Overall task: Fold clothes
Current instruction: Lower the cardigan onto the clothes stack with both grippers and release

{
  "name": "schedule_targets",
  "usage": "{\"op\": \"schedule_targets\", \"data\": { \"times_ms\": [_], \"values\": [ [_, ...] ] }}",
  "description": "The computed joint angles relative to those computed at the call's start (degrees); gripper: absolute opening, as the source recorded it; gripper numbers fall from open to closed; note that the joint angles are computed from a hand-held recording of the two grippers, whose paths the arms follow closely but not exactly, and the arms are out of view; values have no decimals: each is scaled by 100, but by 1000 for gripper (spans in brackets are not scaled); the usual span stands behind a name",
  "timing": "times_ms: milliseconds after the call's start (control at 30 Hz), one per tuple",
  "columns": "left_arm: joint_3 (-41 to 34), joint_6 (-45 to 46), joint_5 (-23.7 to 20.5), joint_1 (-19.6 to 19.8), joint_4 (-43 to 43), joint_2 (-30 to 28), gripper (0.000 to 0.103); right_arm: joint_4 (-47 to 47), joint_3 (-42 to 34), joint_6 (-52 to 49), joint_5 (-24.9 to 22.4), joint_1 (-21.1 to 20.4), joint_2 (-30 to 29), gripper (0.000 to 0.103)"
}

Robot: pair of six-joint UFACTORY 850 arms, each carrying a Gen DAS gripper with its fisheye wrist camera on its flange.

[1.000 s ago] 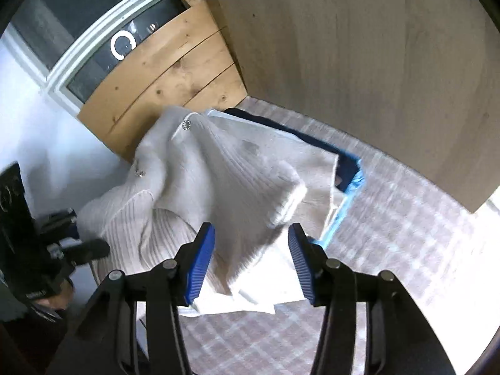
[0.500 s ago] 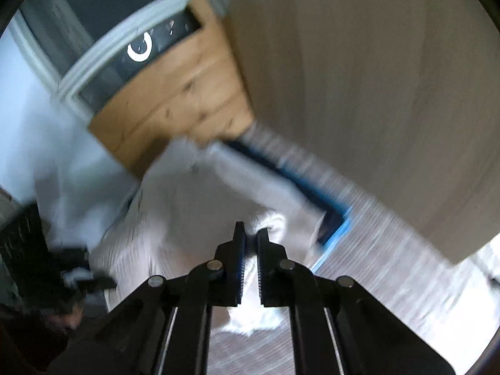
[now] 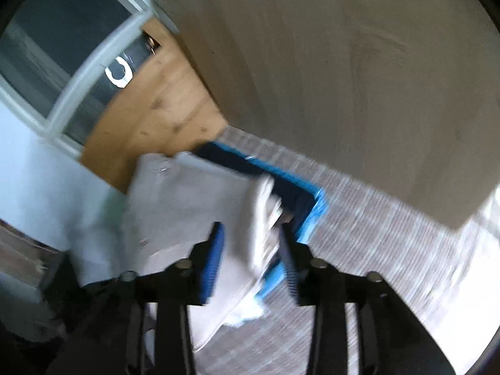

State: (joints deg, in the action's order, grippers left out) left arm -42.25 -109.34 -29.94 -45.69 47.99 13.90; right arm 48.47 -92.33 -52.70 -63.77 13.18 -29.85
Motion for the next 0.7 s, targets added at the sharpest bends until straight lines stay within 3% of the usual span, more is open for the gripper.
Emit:
{"op": "schedule_targets", "data": {
  "times_ms": [100,200,267,400,467,500,600,700],
  "values": [
    [102,97,269,85,-316,50,51,284,1054,-247,-259,-196,536,47],
    [105,554,180,-55,-803,147,51,261,1768,-306,-478,-165,735,47],
    [70,902,-90,-221,-1112,246,49,293,2063,-327,-550,-53,758,47],
    [29,708,-1463,-707,-507,817,51,465,2294,-382,-726,114,780,45],
    [110,1045,-1841,-622,-351,1002,51,483,2266,-395,-678,154,852,15],
    [163,1440,-1840,-443,-518,1012,49,455,2238,-383,-626,183,899,10],
    [262,2551,-1935,39,-982,847,39,361,2147,-345,-469,270,1032,9],
    [506,2713,-2079,-171,-1077,1298,43,243,2076,-315,-292,295,1191,8]
  ]
}}
